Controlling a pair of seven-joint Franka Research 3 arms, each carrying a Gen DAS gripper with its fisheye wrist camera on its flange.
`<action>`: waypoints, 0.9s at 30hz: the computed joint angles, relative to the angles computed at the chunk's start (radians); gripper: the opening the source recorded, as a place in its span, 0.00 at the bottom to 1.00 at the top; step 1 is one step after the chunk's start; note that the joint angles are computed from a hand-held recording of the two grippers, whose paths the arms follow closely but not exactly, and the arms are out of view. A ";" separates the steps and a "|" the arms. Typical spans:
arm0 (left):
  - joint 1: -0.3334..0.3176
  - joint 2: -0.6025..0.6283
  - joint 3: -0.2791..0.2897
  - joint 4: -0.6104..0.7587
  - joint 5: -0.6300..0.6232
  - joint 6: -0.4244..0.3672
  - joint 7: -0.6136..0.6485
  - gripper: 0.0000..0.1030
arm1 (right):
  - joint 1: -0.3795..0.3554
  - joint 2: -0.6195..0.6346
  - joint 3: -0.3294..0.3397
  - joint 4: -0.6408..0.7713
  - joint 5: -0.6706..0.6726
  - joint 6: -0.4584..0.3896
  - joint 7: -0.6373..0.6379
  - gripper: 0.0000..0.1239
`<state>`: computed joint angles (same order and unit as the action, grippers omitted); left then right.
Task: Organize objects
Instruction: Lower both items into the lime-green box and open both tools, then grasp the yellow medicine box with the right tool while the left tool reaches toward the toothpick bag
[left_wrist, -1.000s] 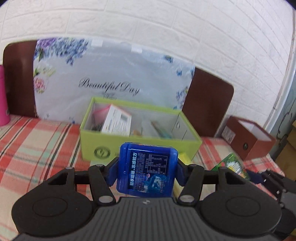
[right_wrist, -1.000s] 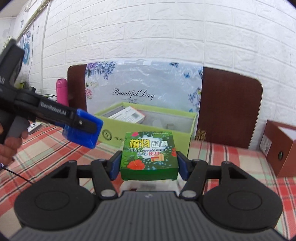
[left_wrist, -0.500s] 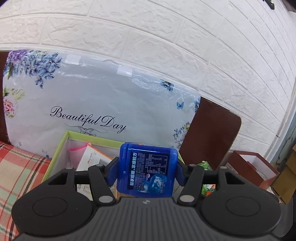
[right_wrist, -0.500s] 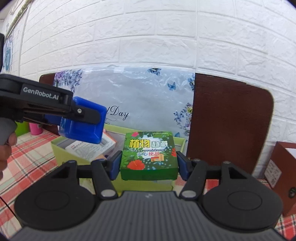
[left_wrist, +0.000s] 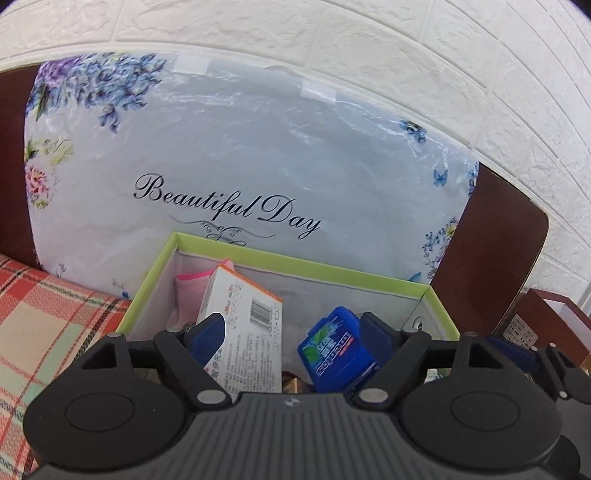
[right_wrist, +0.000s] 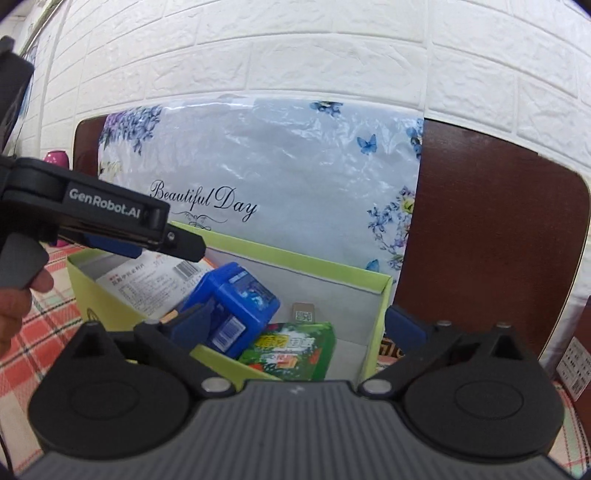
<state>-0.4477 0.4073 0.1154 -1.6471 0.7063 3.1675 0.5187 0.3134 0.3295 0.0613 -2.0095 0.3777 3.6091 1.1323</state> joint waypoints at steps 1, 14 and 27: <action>0.000 -0.010 -0.002 -0.010 -0.002 -0.005 -0.001 0.80 | 0.001 -0.006 0.000 -0.009 0.007 0.005 0.004 0.83; -0.080 -0.332 -0.004 -0.309 0.242 -0.149 -0.218 0.81 | 0.053 -0.266 0.025 -0.279 0.178 0.059 0.007 0.83; 0.067 -0.509 -0.151 -0.577 0.398 -0.105 -0.360 0.83 | 0.090 -0.404 0.096 -0.536 0.297 0.130 0.039 0.83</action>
